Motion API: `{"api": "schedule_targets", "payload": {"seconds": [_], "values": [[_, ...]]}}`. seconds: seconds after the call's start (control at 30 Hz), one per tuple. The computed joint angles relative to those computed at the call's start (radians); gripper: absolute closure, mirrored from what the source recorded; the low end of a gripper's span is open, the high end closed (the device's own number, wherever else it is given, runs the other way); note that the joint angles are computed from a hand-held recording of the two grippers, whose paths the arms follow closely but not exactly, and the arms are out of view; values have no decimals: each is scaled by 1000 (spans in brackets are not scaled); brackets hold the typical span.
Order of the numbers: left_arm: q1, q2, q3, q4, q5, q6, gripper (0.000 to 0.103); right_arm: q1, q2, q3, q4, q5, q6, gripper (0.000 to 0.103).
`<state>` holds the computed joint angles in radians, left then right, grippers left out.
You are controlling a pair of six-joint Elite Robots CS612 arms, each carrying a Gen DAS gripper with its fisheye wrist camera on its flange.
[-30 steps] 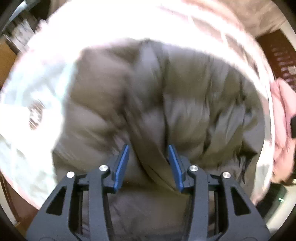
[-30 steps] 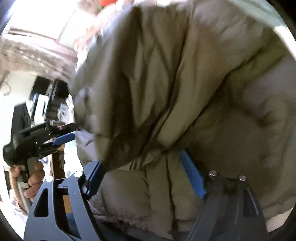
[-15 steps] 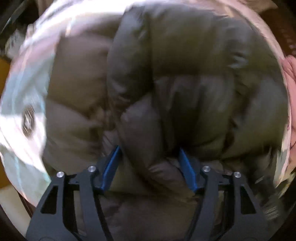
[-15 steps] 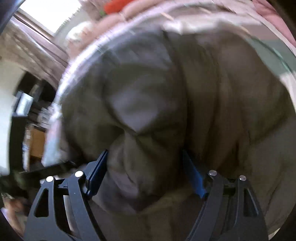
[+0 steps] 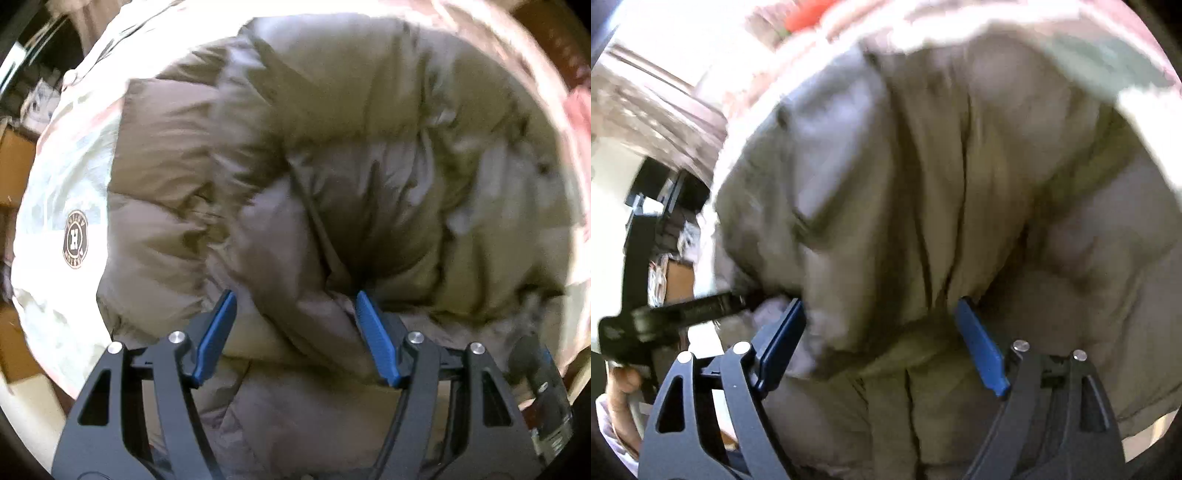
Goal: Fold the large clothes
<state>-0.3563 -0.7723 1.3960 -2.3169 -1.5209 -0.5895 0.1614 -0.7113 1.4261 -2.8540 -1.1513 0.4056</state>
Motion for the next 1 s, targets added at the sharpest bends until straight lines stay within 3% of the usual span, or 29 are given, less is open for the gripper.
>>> {"api": "schedule_targets", "payload": {"seconds": [0.07, 0.1, 0.2, 0.23, 0.3, 0.33, 0.43, 0.47, 0.53, 0.6, 0.67, 0.77, 0.8, 0.87, 0.93, 1.0], "values": [[19, -27, 42, -134, -59, -32, 19, 2, -1, -23, -71, -5, -4, 20], [21, -37, 56, -189, -46, -37, 16, 6, 3, -41, -80, -5, -11, 19], [15, -43, 60, -247, 83, -45, 15, 32, 51, -171, -49, -27, -41, 19], [18, -43, 55, -240, 78, -51, 15, 42, 72, -219, -34, -36, -58, 19], [35, -22, 22, -185, -13, -87, 15, 61, 124, -327, 25, -61, -82, 19], [47, -12, 15, -148, -64, -99, 16, 70, 155, -396, 92, -63, -93, 19], [63, 27, -31, -11, -84, -87, 22, 83, 236, -567, 315, -41, -143, 19], [68, 41, -44, 16, -108, -90, 22, 91, 266, -631, 411, -70, -182, 19], [73, 56, -57, 40, -140, -96, 22, 94, 301, -700, 495, -124, -211, 19], [68, 59, -66, 53, -117, -84, 22, 81, 291, -669, 463, -153, -182, 20], [59, 60, -74, 66, -88, -73, 22, 57, 270, -599, 380, -158, -81, 22], [46, 61, -83, 79, -70, -59, 22, 11, 235, -495, 295, -125, 123, 40], [42, 63, -87, 85, -58, -56, 22, 5, 224, -469, 265, -113, 149, 40], [34, 64, -96, 94, -31, -58, 22, 7, 183, -394, 171, -104, 130, 38], [29, 62, -98, 91, -23, -60, 23, 10, 137, -296, 16, -11, 26, 28], [25, 54, -88, 81, -14, -66, 23, 13, 110, -240, -41, 48, -56, 17]]}}
